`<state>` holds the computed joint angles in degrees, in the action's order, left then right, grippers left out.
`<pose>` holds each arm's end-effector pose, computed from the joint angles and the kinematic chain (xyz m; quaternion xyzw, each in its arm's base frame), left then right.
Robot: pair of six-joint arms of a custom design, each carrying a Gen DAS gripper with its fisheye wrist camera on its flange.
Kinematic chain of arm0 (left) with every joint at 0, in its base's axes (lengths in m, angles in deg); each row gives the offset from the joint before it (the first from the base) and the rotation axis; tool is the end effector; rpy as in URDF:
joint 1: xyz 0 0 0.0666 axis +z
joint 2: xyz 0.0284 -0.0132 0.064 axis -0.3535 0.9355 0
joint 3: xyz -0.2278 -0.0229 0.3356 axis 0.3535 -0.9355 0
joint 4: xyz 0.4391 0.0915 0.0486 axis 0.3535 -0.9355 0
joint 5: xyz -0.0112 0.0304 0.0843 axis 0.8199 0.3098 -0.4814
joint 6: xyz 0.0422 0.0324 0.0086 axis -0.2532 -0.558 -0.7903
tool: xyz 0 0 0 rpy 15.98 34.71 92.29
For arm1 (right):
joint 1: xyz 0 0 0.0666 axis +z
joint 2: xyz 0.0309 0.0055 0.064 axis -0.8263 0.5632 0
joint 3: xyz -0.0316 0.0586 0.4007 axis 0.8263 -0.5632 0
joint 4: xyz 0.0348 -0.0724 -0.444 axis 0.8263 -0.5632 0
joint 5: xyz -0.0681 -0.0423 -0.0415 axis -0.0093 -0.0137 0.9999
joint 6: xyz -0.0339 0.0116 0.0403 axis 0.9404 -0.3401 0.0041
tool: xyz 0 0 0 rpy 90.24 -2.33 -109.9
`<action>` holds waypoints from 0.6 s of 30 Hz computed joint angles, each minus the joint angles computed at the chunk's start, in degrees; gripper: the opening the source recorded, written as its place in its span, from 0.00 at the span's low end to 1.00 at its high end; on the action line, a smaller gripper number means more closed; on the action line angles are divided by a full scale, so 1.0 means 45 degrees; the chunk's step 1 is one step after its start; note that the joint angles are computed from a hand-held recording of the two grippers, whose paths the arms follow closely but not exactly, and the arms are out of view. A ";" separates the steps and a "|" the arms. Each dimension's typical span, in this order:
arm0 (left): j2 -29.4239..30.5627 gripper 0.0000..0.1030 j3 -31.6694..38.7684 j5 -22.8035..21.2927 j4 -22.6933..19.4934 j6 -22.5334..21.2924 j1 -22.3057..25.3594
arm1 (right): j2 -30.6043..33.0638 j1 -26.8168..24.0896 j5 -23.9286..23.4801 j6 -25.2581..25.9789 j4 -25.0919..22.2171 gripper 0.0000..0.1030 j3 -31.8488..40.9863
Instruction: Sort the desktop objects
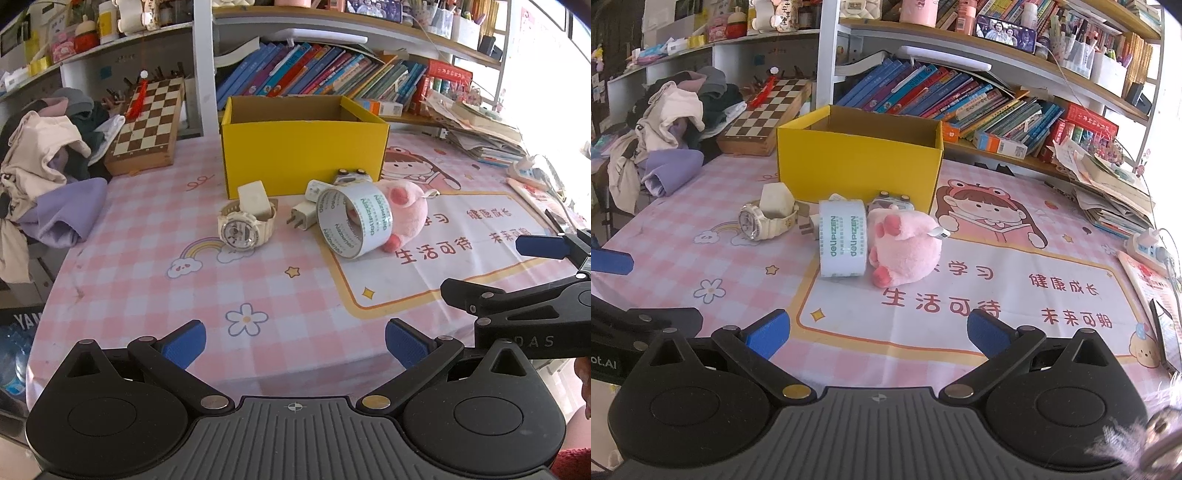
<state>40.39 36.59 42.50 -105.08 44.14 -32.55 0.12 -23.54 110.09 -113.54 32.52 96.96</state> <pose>0.5741 -0.1315 0.4687 0.2715 0.8831 -0.1246 0.3617 0.4898 0.2839 0.4652 0.0598 0.9003 -0.0803 0.4235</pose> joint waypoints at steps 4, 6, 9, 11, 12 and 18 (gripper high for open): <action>-0.0055 1.00 -0.0060 -0.0003 0.0068 -0.0212 -0.0057 | -0.0026 -0.0014 0.0023 -0.0070 -0.0034 1.00 -0.0015; -0.0086 1.00 -0.0098 -0.0005 0.0107 -0.0283 -0.0073 | -0.0045 -0.0023 0.0053 -0.0125 -0.0056 1.00 -0.0032; -0.0068 1.00 -0.0076 0.0074 0.0082 -0.0320 -0.0063 | -0.0101 -0.0029 0.0083 -0.0188 -0.0054 1.00 -0.0095; -0.0052 1.00 -0.0062 0.0095 0.0049 -0.0345 -0.0045 | -0.0101 -0.0024 0.0131 -0.0205 -0.0072 1.00 -0.0095; -0.0046 1.00 -0.0057 0.0071 0.0038 -0.0357 -0.0046 | -0.0101 -0.0021 0.0151 -0.0208 -0.0080 1.00 -0.0096; -0.0049 1.00 -0.0074 0.0031 -0.0013 -0.0360 -0.0034 | -0.0254 -0.0062 0.0080 -0.0009 0.0161 1.00 -0.0381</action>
<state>40.17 36.26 42.63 -105.14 42.52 -32.70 -1.02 -23.82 110.45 -113.58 33.24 95.25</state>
